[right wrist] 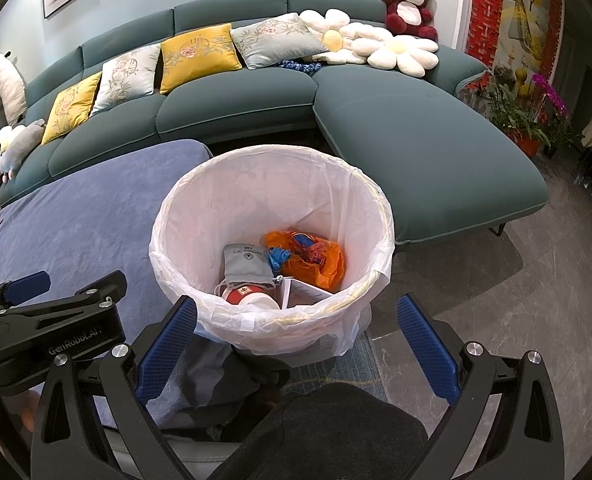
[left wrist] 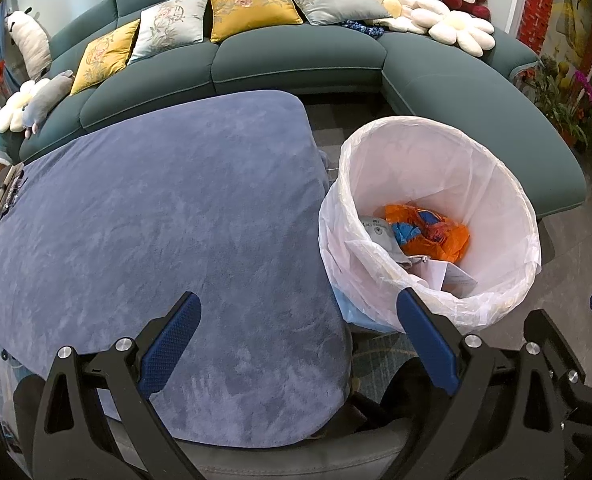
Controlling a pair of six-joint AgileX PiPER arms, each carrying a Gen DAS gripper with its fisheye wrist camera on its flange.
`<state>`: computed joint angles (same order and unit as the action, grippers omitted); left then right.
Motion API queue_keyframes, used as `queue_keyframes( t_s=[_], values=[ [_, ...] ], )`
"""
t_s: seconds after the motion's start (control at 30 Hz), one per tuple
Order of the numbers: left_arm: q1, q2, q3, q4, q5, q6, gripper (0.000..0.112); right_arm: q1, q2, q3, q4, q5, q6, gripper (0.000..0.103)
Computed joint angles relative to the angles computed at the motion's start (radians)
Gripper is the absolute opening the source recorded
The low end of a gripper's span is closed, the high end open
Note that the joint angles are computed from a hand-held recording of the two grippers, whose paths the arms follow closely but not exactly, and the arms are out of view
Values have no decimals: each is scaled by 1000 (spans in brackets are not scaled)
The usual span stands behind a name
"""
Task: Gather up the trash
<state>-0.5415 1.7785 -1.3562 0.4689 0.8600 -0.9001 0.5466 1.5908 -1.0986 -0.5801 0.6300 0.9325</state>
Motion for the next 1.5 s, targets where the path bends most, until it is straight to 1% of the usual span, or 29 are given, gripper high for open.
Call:
queue_keyframes(
  t_s=[0.53,1.23,1.5],
  values=[
    [-8,2,1,1,6,7,94,-4,5,6,-7,-9,4,97],
    [2,1,5,-42,5,50,94,-1,5,10,-10,-9,10,97],
    [-9,-7,19,-15,1,25,94,-1,4,12,-11,-10,11,97]
  ],
)
